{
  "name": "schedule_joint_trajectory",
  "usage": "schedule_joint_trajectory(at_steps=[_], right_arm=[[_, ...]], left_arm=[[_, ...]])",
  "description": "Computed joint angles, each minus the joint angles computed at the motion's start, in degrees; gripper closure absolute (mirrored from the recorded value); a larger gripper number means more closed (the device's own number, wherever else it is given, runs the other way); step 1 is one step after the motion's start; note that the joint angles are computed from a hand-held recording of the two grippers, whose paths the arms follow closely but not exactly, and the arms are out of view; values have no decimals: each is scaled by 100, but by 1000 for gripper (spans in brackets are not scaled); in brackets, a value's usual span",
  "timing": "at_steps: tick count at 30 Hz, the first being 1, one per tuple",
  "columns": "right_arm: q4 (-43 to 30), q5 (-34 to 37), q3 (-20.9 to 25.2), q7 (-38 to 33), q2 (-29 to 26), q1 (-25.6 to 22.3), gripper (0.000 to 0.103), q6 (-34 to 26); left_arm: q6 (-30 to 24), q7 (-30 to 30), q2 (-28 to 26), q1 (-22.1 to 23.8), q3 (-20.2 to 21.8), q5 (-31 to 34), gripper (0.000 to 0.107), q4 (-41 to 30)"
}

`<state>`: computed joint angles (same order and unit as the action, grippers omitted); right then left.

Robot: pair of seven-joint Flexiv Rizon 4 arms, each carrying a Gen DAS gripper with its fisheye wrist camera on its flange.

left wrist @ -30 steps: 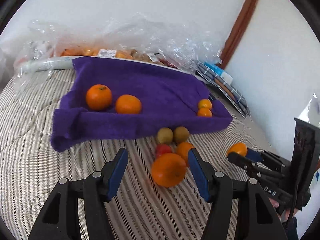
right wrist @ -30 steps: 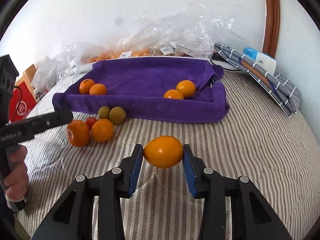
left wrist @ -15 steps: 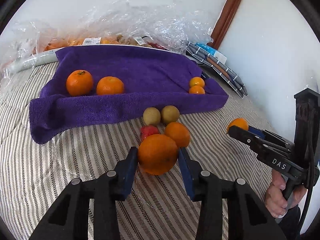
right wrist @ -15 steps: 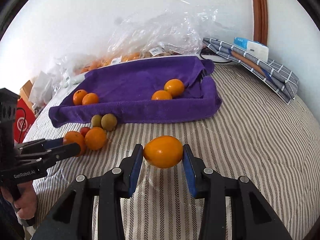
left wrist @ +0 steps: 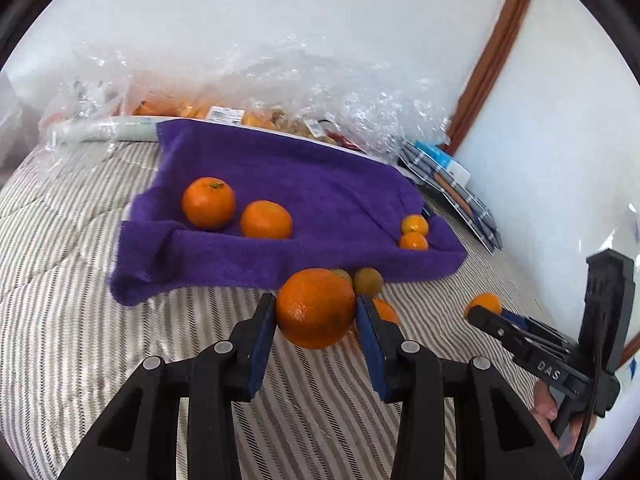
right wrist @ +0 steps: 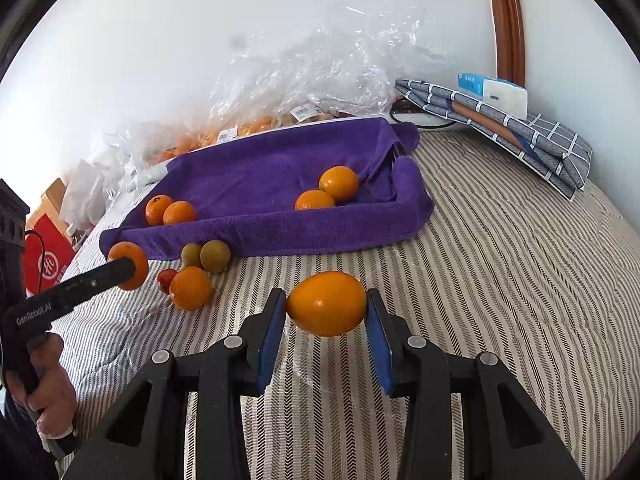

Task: Organize fruits
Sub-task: 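Grasp a yellow-orange fruit with the right gripper while the left grasps a large orange, then carry the fruit in the right gripper while the left carries its orange over the towel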

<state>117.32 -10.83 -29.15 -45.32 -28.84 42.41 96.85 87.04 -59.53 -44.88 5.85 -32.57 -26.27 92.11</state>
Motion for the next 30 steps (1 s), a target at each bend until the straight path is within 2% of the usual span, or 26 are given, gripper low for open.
schedule_joint_trajectory(at_steps=[8, 13, 17, 20, 24, 29, 30], right_arm=[[32, 101, 44, -81, 4, -19, 63, 153], [-11, 280, 415, -155, 70, -347, 63, 151], [-66, 231, 345, 28, 65, -337, 63, -41], [-148, 106, 342, 157, 76, -380, 63, -127], [-316, -212, -33, 282, 29, -162, 63, -263], [-973, -609, 505, 226, -109, -806, 63, -436], [-1123, -709, 507, 233, -156, -855, 63, -472]], left_arm=[[662, -374, -75, 189, -201, 271, 68, 90], [682, -693, -87, 198, -109, 566, 68, 37], [752, -892, -88, 316, -176, 684, 68, 72], [853, -1133, -75, 243, -19, 748, 68, 30], [940, -1539, -4, -59, 510, 784, 68, -68], [986, -1887, 7, -17, 599, 843, 68, -129], [951, -1957, 10, -117, 762, 840, 68, -213]])
